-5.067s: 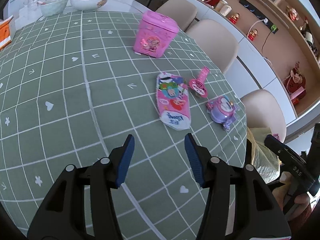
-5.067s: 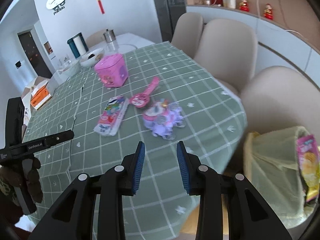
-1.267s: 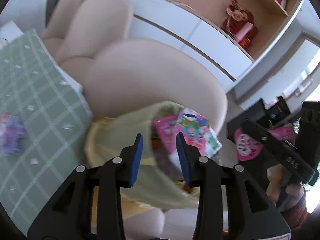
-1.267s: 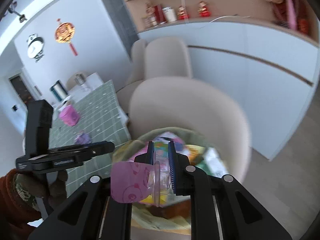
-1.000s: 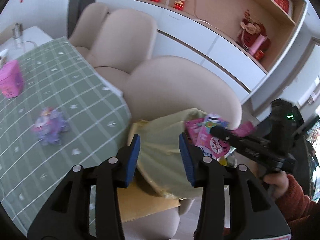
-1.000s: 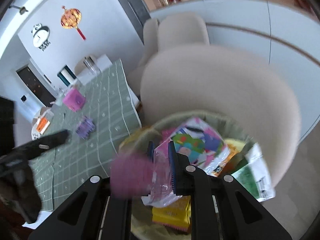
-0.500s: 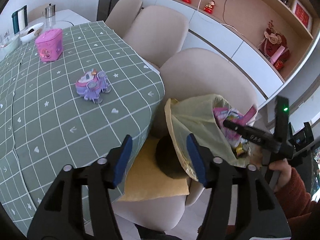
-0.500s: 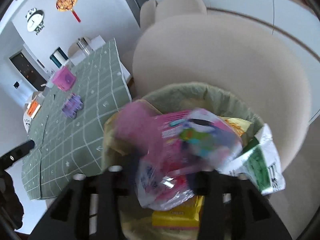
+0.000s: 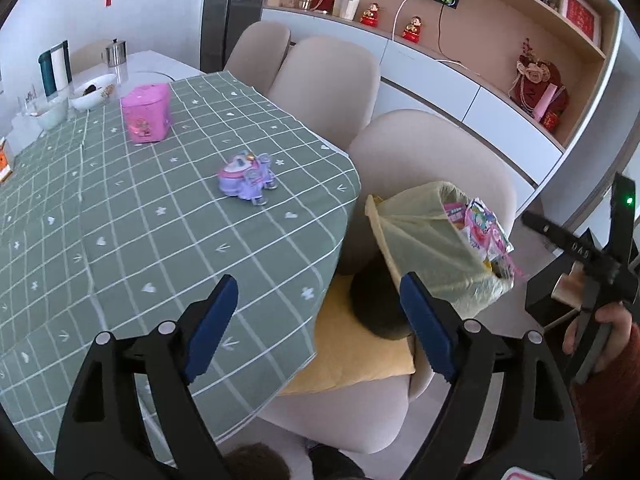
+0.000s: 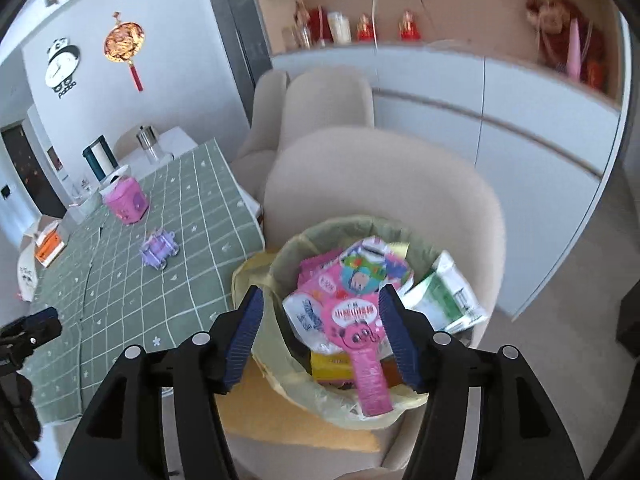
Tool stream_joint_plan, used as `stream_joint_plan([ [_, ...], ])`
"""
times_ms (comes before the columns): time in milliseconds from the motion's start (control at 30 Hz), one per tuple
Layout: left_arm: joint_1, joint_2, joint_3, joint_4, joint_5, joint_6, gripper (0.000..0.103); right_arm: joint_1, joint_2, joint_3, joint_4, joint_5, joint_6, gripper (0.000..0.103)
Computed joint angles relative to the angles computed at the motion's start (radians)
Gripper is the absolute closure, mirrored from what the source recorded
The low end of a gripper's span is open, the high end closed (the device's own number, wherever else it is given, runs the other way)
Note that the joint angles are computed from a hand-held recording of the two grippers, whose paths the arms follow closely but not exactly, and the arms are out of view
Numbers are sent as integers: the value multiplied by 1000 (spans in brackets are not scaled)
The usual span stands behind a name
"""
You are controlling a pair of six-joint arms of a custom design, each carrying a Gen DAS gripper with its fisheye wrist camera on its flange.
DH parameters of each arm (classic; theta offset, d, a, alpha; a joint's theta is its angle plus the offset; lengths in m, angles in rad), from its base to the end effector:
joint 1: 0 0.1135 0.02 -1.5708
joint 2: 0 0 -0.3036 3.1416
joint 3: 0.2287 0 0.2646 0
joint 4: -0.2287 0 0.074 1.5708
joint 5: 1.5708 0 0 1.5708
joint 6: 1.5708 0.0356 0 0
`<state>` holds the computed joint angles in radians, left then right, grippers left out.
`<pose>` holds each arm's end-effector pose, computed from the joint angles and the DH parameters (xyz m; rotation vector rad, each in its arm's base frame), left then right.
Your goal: Collect trash
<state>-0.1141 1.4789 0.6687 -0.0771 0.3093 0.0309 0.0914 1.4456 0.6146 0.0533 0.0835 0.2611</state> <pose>0.2783 -0.0428 0.1868 0.3118 2.4248 -0.4163 0.2772 0.0224 0.1880 0.2397 2.3340 0.0758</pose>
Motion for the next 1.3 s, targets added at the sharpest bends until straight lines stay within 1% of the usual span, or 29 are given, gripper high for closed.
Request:
stream_joint_plan([
  [67, 29, -14, -5, -18, 23, 27, 24, 14, -18, 14, -40, 36, -14, 46],
  [167, 60, -53, -29, -14, 45, 62, 24, 9, -66, 26, -87, 23, -5, 46],
  [200, 69, -61, -37, -5, 50, 72, 24, 20, -91, 25, -99, 35, 4, 46],
  [267, 95, -84, -58, 10, 67, 95, 24, 58, -126, 22, -128, 73, 31, 46],
  [367, 118, -107, -78, 9, 75, 124, 24, 168, -178, -3, -163, 146, 113, 46],
  [433, 142, -143, -104, 11, 80, 159, 24, 315, -204, -21, -204, 251, 221, 46],
  [467, 152, -168, -120, 17, 75, 175, 24, 364, -207, -26, -211, 281, 260, 46],
  [533, 169, -208, -148, 29, 58, 196, 24, 525, -204, -34, -240, 366, 403, 46],
  [600, 190, -268, -183, 25, 43, 221, 24, 646, -168, -23, -271, 434, 516, 46],
  [667, 219, -332, -218, 10, 51, 244, 24, 782, -113, 5, -317, 506, 641, 46],
  [767, 245, -405, -255, -21, 50, 263, 24, 919, -42, 56, -391, 592, 777, 46],
  [833, 261, -466, -285, -47, 37, 275, 24, 982, -12, 83, -439, 632, 847, 46],
  [900, 287, -522, -309, -74, 43, 295, 24, 1041, 11, 106, -484, 672, 931, 46],
  [933, 293, -540, -316, -81, 46, 303, 24, 1054, 10, 105, -486, 679, 949, 46],
  [1000, 324, -582, -329, -114, 83, 349, 24, 1088, 21, 118, -515, 703, 1004, 46],
  [1067, 348, -608, -333, -138, 114, 388, 24, 1119, 51, 151, -580, 736, 1059, 46],
  [1100, 356, -616, -332, -145, 124, 394, 24, 1141, 71, 178, -635, 759, 1097, 46],
  [1233, 384, -635, -322, -164, 156, 403, 24, 1182, 107, 237, -765, 808, 1176, 46],
  [1300, 396, -635, -313, -171, 168, 404, 24, 1196, 117, 257, -806, 824, 1200, 46],
])
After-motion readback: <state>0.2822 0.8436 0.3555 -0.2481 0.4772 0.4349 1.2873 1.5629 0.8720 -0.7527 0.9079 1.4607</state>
